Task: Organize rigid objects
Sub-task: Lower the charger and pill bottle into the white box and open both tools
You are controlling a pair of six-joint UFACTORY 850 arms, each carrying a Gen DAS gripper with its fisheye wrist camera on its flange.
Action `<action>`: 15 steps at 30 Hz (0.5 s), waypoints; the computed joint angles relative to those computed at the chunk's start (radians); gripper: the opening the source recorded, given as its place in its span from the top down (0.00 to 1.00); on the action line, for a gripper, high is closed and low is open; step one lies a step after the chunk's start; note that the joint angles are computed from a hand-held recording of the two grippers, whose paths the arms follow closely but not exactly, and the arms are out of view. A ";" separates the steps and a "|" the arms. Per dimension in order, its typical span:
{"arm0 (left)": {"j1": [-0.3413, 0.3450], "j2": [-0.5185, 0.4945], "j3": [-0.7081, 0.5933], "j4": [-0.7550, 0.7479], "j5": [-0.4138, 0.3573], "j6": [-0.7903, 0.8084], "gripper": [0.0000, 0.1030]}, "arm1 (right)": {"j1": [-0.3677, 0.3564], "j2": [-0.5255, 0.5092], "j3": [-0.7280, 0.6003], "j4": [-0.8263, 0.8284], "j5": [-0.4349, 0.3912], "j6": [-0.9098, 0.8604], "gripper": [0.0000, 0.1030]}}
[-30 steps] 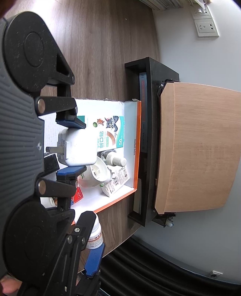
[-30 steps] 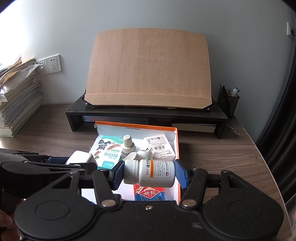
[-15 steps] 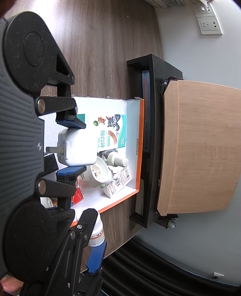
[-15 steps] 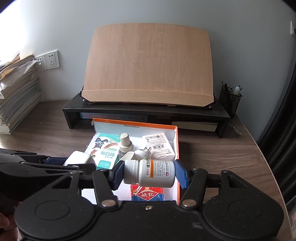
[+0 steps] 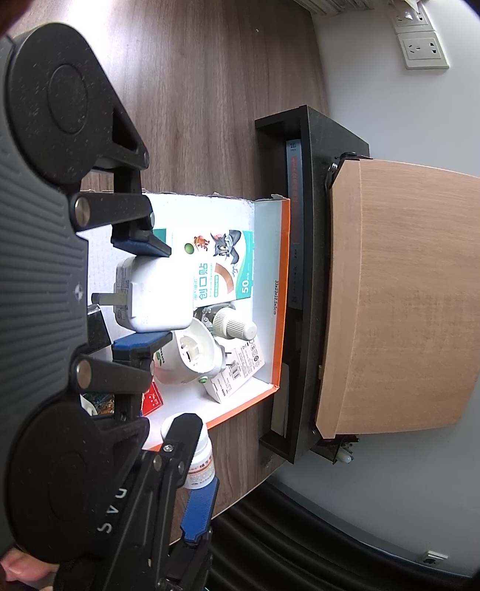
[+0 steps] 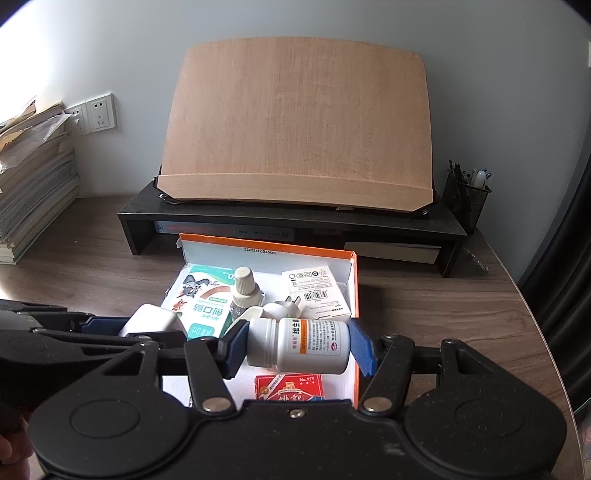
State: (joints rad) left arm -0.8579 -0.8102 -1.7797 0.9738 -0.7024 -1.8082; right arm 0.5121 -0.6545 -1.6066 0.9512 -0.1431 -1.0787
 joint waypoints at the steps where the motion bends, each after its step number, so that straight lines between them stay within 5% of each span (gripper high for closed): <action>1: 0.001 -0.003 -0.003 -0.003 -0.001 0.003 0.59 | -0.001 -0.003 -0.003 0.032 -0.003 -0.036 0.31; 15: 0.009 -0.037 -0.041 -0.021 0.048 0.060 0.59 | -0.020 0.061 0.087 0.587 0.055 -0.583 0.28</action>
